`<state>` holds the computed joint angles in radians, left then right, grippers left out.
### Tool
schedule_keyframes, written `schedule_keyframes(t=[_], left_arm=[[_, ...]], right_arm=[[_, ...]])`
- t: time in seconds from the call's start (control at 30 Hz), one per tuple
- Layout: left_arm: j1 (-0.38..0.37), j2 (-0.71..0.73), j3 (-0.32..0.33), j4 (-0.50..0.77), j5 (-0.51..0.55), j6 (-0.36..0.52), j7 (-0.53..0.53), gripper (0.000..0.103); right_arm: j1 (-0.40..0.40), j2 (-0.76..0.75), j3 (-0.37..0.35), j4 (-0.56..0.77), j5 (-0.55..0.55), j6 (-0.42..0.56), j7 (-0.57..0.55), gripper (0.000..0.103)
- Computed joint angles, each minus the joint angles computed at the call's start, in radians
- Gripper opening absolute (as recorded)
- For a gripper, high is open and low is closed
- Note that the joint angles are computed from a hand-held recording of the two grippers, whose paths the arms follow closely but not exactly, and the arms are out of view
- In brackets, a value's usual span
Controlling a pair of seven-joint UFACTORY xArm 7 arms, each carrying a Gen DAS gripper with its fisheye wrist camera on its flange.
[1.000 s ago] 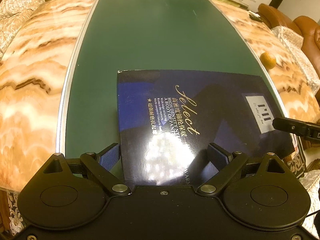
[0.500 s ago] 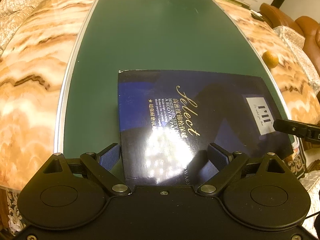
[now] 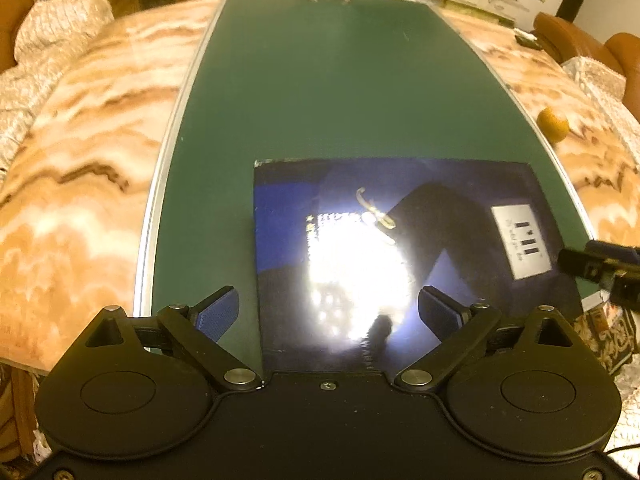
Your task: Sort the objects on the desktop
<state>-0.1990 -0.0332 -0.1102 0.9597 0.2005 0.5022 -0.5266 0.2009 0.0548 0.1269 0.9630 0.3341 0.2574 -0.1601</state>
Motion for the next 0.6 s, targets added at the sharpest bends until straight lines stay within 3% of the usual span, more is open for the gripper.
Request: schedule_keyframes(t=[0.23,0.33,0.47,0.6], left_arm=[[-0.024,-0.006,-0.029,0.002,0.143,0.031,-0.121,0.099],[-0.033,0.000,-0.031,-0.001,0.162,0.043,-0.144,0.100],[-0.045,0.007,-0.032,-0.007,0.171,0.054,-0.160,0.100],[-0.050,0.007,-0.031,-0.014,0.182,0.053,-0.168,0.100]], right_arm=[[0.029,-0.012,0.002,-0.027,-0.095,-0.001,0.103,0.063],[0.035,-0.019,0.001,-0.039,-0.122,0.001,0.147,0.063],[0.045,-0.019,-0.008,-0.053,-0.255,-0.010,0.267,0.063],[0.048,-0.015,-0.006,-0.057,-0.295,-0.005,0.302,0.063]])
